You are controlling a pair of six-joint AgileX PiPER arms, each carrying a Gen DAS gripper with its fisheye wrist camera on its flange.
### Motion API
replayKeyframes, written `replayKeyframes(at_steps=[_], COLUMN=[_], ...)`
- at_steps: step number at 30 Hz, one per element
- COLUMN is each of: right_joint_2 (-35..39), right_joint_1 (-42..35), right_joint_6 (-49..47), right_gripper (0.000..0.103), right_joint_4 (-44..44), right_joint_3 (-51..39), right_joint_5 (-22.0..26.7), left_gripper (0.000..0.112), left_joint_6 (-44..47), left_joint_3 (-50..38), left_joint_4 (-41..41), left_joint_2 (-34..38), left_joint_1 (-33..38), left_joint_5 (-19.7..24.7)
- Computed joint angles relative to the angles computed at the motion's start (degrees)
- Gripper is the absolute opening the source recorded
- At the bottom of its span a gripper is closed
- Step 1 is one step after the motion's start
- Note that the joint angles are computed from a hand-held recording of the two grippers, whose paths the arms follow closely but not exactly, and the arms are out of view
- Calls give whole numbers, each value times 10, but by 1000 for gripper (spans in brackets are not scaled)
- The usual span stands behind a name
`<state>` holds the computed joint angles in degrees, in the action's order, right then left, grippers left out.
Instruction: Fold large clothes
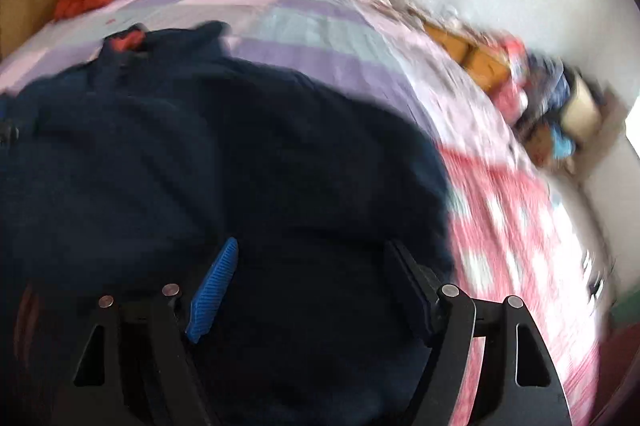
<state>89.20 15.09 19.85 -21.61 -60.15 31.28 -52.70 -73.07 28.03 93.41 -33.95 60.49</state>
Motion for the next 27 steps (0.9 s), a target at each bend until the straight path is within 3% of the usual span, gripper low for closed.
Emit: replayKeyframes(at_steps=[2, 4, 6, 8, 12, 14, 16, 19, 20, 21, 23, 25, 27], right_joint_2=[7, 7, -9, 3, 106, 158, 186, 170, 165, 165, 161, 166, 146], right_joint_1=[-55, -63, -18, 32, 123, 150, 131, 47, 20, -1, -36, -45, -14], right_joint_6=[13, 27, 38, 3, -89, -104, -117, -92, -119, -168, -236, -241, -178], right_gripper=[84, 84, 83, 83, 83, 83, 83, 82, 66, 37, 3, 0, 5], right_joint_4=[24, 12, -45, -30, 82, 84, 95, 94, 114, 139, 183, 188, 112], right_joint_3=[-28, -55, -66, -96, -214, -254, -267, -234, -224, -225, -228, -246, -224], right_joint_5=[34, 61, 49, 39, 69, 93, 103, 73, 65, 68, 76, 98, 98], left_gripper=[103, 103, 103, 103, 103, 103, 103, 103, 103, 103, 103, 103, 103], left_joint_6=[-16, -25, -43, -64, -86, -94, -91, -86, -87, -91, -98, -106, -109], left_joint_3=[-9, -12, -7, 13, 24, 23, 24, 30, 36, 42, 52, 58, 56], left_joint_4=[11, 22, 30, 31, 35, 55, 64, 61, 64, 67, 70, 77, 79], left_joint_2=[4, 11, 8, -1, -3, 3, 5, 1, -2, -5, -10, -12, -11], left_joint_1=[-10, -20, -28, -28, -31, -49, -54, -51, -51, -51, -49, -51, -54], left_joint_5=[14, 21, 21, 4, -2, 13, 16, 7, 1, -6, -17, -20, -14])
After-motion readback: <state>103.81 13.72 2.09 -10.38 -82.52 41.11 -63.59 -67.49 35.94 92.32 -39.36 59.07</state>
